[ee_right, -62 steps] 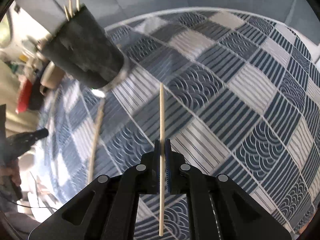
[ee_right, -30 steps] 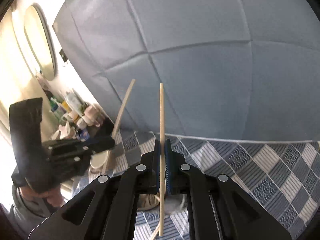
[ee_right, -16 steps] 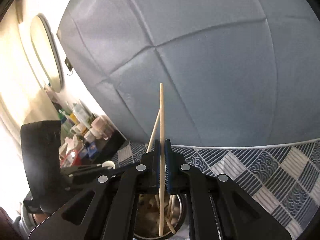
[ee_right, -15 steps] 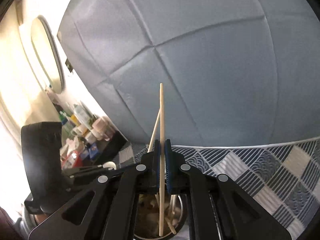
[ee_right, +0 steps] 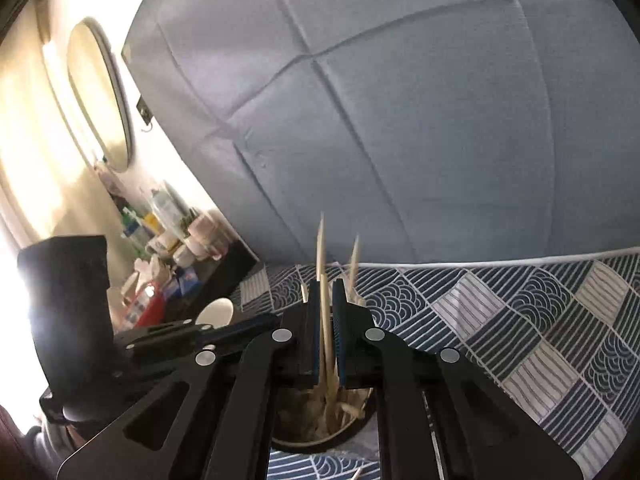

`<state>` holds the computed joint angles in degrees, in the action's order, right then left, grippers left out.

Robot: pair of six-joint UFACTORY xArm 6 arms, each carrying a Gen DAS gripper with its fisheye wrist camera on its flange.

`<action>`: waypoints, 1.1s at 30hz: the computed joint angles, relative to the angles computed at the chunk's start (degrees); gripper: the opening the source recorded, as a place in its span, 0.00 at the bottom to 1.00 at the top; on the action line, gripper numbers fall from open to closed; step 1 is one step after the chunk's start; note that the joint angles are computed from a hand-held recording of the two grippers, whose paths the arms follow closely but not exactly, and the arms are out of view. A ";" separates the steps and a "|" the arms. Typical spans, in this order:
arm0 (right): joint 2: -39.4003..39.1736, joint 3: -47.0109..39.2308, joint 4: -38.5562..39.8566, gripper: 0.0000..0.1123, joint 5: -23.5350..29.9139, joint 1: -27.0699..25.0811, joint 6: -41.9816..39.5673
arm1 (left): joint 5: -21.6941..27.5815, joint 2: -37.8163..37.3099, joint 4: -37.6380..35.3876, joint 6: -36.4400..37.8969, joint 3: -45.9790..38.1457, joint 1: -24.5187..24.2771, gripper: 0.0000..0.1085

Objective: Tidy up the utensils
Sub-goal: 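Open the left gripper over the holder while the right gripper releases its stick, then move both grippers back down to the last wooden sticks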

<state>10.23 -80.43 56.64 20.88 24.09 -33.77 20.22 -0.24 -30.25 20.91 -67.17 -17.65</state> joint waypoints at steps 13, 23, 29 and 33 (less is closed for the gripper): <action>-7.60 4.42 -17.07 0.34 -4.27 -0.57 14.67 | 2.10 -6.49 13.63 -11.23 2.58 1.65 0.28; -14.51 12.52 -35.04 0.74 -4.03 -1.49 31.58 | 5.62 -12.97 27.12 -19.92 8.30 1.77 0.67; -17.86 18.67 -36.37 0.76 -1.97 -2.21 35.57 | 8.12 -16.33 31.63 -22.93 12.68 1.97 0.72; -19.14 22.26 -38.97 0.76 -0.39 -2.87 39.62 | 9.63 -17.60 33.19 -23.98 15.70 1.75 0.77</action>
<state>-8.91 -58.17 17.67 20.48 21.22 5.85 29.86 -17.83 2.94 -3.07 -51.47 -15.90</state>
